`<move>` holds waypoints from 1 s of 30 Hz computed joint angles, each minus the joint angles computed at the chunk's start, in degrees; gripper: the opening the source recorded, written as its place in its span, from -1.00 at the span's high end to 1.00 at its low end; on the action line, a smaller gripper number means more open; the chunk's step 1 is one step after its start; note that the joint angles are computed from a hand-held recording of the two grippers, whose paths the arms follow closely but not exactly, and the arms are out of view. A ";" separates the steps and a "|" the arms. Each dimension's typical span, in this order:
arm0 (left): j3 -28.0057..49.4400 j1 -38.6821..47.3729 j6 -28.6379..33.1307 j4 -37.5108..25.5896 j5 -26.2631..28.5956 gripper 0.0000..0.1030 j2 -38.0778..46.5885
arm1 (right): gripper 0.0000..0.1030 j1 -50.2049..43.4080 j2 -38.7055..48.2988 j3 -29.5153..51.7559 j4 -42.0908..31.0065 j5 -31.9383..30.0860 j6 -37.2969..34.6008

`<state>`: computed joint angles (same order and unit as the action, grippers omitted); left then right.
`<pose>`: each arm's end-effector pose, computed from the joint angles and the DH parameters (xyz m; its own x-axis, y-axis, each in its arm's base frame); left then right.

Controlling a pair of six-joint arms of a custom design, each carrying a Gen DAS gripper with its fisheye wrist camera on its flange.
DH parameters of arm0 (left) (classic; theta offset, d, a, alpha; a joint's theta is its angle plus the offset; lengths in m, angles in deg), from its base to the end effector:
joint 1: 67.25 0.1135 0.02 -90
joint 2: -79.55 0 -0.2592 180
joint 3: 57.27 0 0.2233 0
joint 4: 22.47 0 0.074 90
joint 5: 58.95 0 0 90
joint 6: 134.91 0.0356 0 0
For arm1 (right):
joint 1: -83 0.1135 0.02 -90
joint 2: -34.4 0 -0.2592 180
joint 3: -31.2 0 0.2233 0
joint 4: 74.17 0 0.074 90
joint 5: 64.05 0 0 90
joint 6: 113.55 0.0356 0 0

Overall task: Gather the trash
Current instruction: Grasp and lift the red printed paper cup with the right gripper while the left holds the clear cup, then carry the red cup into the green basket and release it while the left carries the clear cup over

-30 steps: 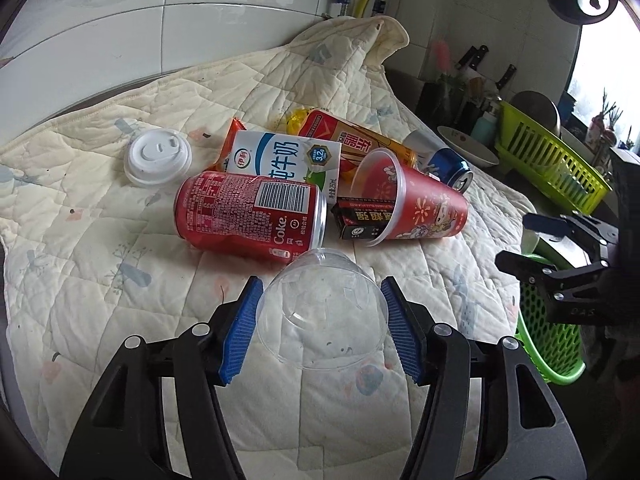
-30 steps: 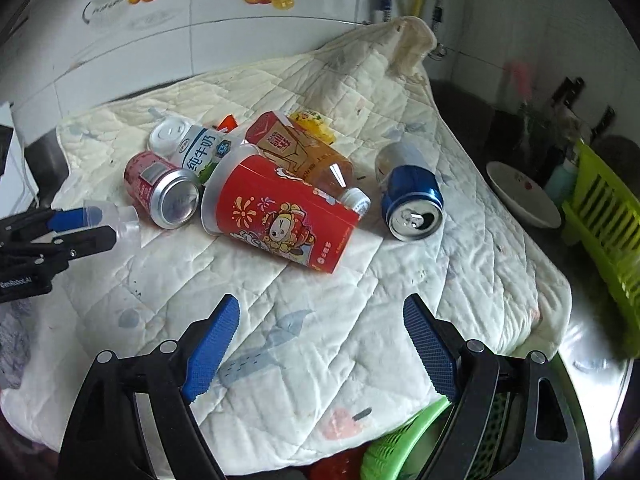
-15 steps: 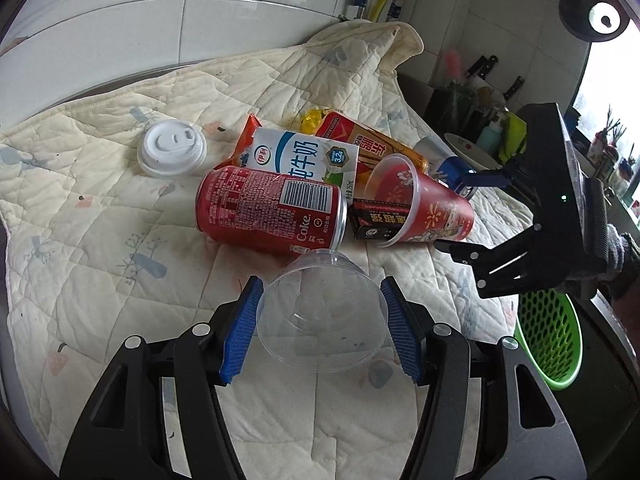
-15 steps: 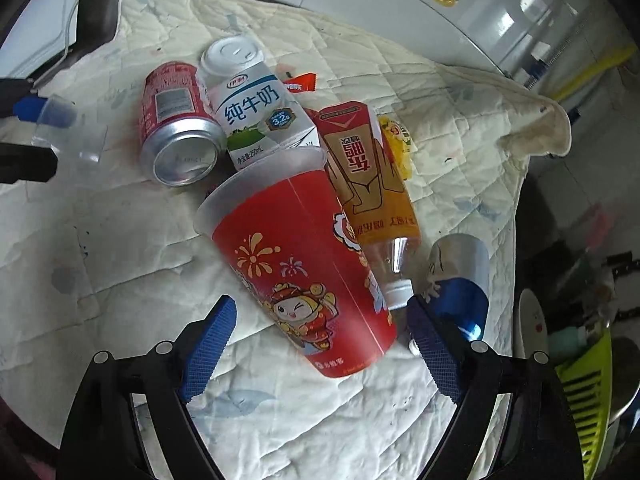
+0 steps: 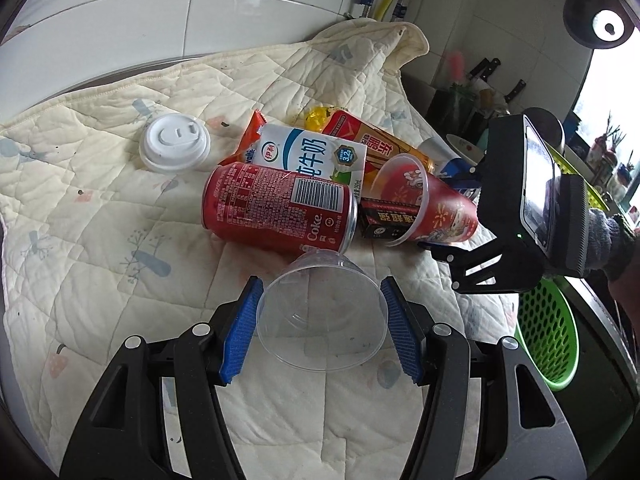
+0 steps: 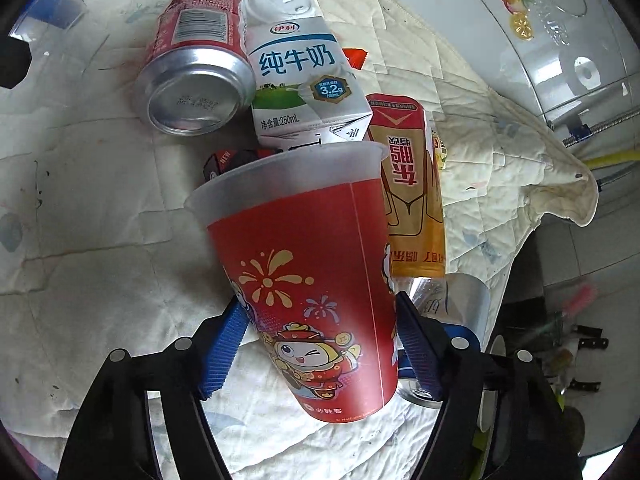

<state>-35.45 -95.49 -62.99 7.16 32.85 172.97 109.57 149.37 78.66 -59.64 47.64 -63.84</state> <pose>0.1646 -0.0897 0.0871 -0.7132 0.0310 -0.7003 0.2863 0.9248 -0.2507 0.2557 0.1132 0.0567 -0.4046 -0.8742 -0.2684 -0.6270 0.4789 -0.6144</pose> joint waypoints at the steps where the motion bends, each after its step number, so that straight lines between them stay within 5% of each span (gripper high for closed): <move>1: -0.08 -0.12 -0.11 -0.11 -0.05 -0.16 -0.25 | -0.36 0.37 -0.25 -0.78 1.03 0.72 -0.66; 7: -0.81 -1.46 -0.54 -0.87 -0.70 -0.16 -2.62 | -0.34 4.86 -2.90 -8.20 9.44 9.10 -5.45; 13: -1.93 -3.15 -1.30 -1.59 -1.17 -0.16 -5.62 | -0.32 7.64 -10.88 -12.78 6.53 13.85 -5.75; 23: -3.80 -5.92 -2.20 -5.57 -2.38 -0.16 -13.64 | -0.31 11.48 -27.61 -18.44 -3.02 21.42 -6.59; 30: -3.15 -10.60 -3.09 -11.06 -4.57 -0.16 -20.23 | -0.31 14.82 -43.31 -22.14 -16.30 24.58 3.25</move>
<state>-38.60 -106.08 -66.08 -3.90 28.28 152.73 124.39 106.06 56.52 -75.93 72.22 -60.58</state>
